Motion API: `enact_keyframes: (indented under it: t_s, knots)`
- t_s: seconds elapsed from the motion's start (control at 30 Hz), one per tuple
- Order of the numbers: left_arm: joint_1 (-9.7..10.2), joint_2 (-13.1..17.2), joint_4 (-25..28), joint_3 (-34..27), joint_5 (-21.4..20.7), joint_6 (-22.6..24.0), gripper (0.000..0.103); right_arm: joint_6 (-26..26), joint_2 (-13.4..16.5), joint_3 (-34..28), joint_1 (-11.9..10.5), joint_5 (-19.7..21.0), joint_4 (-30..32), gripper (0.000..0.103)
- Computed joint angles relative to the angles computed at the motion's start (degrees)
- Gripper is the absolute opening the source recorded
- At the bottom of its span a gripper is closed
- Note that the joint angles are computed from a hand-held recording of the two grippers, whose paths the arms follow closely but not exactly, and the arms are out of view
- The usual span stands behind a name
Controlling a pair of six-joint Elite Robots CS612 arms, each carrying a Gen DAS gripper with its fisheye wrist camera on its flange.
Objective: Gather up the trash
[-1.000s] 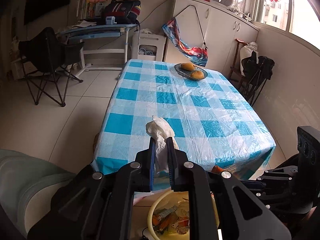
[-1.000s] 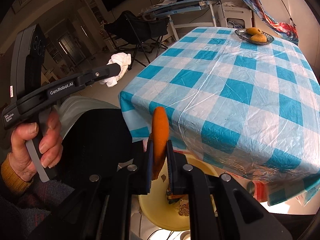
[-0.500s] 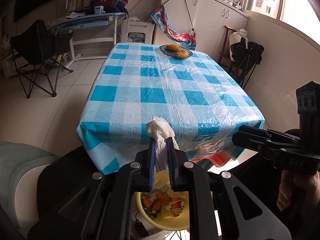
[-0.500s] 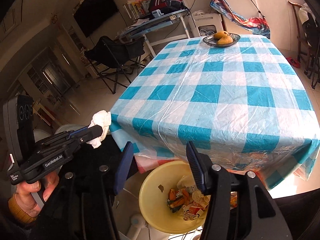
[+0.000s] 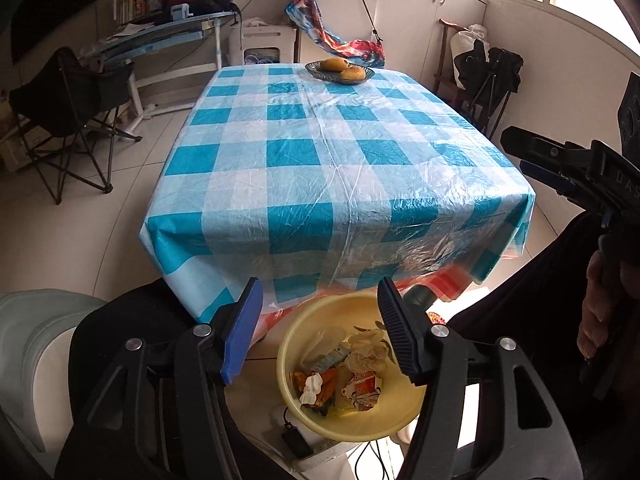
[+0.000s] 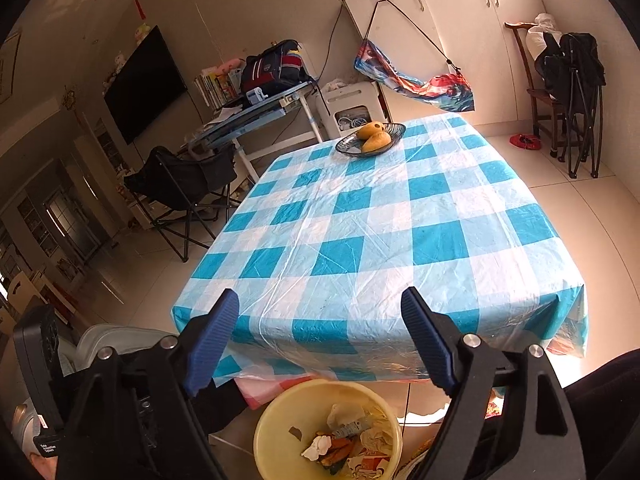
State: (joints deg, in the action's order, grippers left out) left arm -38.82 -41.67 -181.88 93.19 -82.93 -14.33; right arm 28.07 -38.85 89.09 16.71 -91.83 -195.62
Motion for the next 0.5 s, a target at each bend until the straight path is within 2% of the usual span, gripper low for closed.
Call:
enact_keyframes:
  t_s: [0.1, 0.27, 0.5]
  knots:
    - [-0.35, -0.24, -3.77, 0.79, 3.32, 0.56, 0.066, -2.81, 0.13, -0.42, 0.79, -3.74, -0.47, 0.084]
    - [-1.27, -0.47, -11.71, 2.05, 11.68, 2.08, 0.084, -8.80, 0.82, -1.42, 2.71, -13.85, -3.42, 0.091]
    - [-0.93, -0.85, -14.69, 2.19, 16.58, 2.28, 0.090, -13.14, 1.26, -1.48, 3.60, -19.90, -9.48, 0.091]
